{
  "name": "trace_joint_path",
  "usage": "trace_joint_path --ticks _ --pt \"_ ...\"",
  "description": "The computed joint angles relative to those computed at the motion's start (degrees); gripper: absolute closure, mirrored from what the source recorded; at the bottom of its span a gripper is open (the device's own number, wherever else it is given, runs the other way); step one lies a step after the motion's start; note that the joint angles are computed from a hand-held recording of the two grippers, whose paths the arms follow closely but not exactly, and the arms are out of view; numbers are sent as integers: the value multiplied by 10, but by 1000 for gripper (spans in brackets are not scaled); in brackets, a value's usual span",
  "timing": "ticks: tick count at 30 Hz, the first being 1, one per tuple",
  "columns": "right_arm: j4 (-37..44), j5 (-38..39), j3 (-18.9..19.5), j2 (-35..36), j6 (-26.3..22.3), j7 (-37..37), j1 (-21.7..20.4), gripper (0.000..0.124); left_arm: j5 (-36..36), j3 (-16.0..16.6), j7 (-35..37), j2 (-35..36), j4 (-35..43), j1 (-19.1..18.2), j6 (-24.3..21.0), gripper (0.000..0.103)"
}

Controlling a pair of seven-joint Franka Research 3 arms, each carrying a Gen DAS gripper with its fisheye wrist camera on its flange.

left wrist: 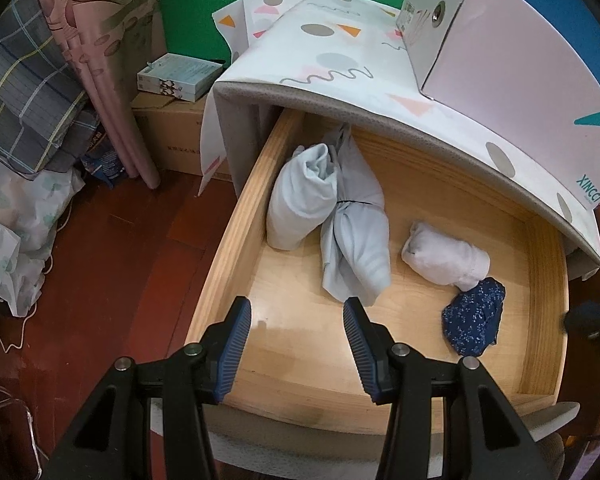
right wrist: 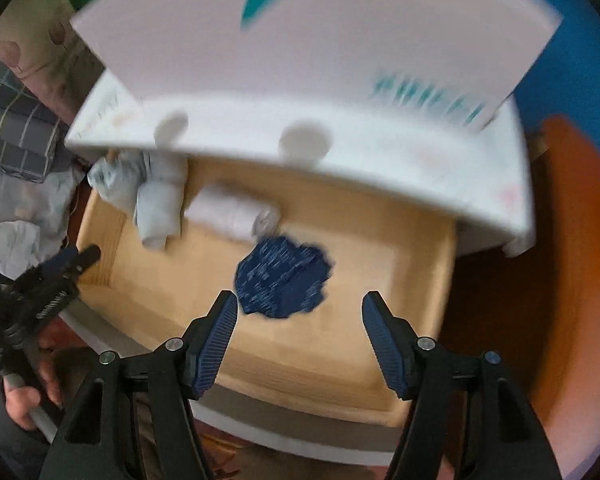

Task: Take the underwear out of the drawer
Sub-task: 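Move the right tool back down into the drawer, then close the right tool on the navy floral lace briefs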

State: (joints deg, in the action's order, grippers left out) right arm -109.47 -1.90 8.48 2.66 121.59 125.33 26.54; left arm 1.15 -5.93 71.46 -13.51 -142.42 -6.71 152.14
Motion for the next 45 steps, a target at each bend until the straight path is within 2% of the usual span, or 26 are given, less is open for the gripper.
trace_joint_path --ticks 5,15,26,39,45 --pt "19 2 -1 53 16 21 9 60 -12 4 9 0 0 -2 1 54" --pt "99 -34 -19 152 -26 22 42 55 -36 9 30 -2 -3 -5 6 54" --pt "140 -35 -32 197 -59 -6 56 54 -51 10 40 0 -1 -5 4 54" --pt "139 -38 -35 204 -59 -10 64 74 -42 5 30 2 2 -2 1 54" --pt "139 -29 -35 203 -74 -11 60 77 -43 7 30 3 3 -2 -1 54"
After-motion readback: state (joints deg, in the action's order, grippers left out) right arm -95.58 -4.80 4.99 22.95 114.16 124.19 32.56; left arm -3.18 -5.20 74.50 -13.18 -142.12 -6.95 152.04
